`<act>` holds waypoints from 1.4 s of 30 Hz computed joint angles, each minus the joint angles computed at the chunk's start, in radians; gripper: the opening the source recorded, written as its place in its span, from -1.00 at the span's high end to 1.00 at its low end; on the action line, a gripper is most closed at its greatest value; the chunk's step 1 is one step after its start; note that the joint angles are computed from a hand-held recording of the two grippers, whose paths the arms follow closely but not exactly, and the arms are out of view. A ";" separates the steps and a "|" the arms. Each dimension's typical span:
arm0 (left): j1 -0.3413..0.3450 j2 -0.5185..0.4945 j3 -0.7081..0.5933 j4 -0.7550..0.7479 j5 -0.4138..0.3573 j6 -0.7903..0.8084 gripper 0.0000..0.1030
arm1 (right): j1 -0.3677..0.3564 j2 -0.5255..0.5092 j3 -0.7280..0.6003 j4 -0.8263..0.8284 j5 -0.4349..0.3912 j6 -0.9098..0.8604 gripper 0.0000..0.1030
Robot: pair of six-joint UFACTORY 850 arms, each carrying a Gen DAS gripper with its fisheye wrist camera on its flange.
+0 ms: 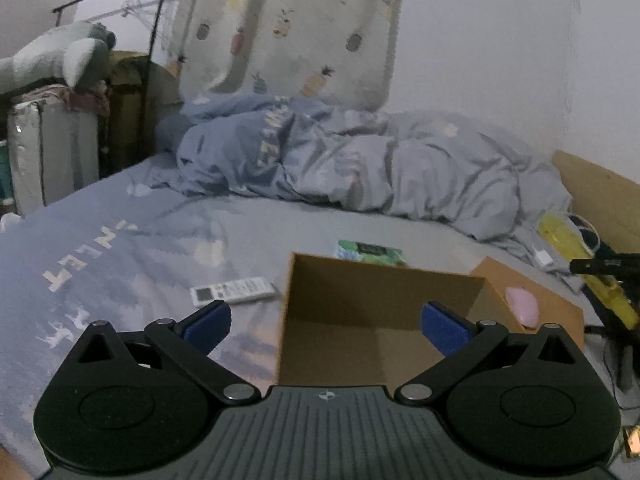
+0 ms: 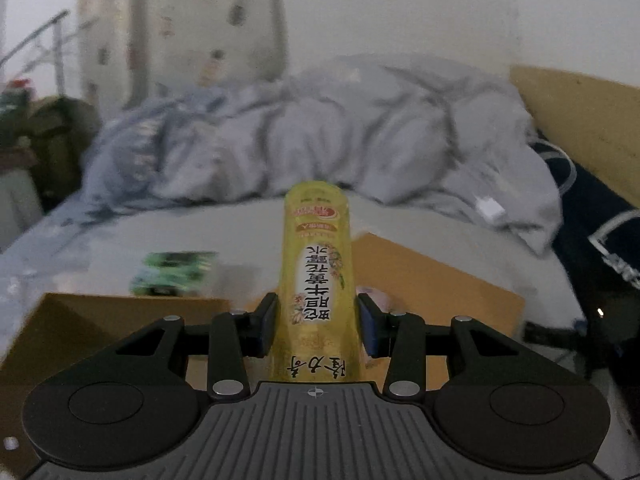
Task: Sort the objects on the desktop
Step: 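Close the right gripper on the yellow bottle and lift it, then carry the yellow bottle with the right gripper into the open cardboard box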
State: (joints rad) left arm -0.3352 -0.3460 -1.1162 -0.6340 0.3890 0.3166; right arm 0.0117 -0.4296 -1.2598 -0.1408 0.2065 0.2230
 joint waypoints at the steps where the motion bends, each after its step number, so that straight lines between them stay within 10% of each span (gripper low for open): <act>1: 0.003 0.000 0.000 -0.009 0.007 0.004 -1.00 | 0.009 0.014 0.008 -0.058 0.004 0.052 0.12; 42: 0.086 -0.016 0.013 0.022 -0.005 -0.065 -1.00 | 0.247 0.022 -0.031 -0.570 -0.140 0.498 0.12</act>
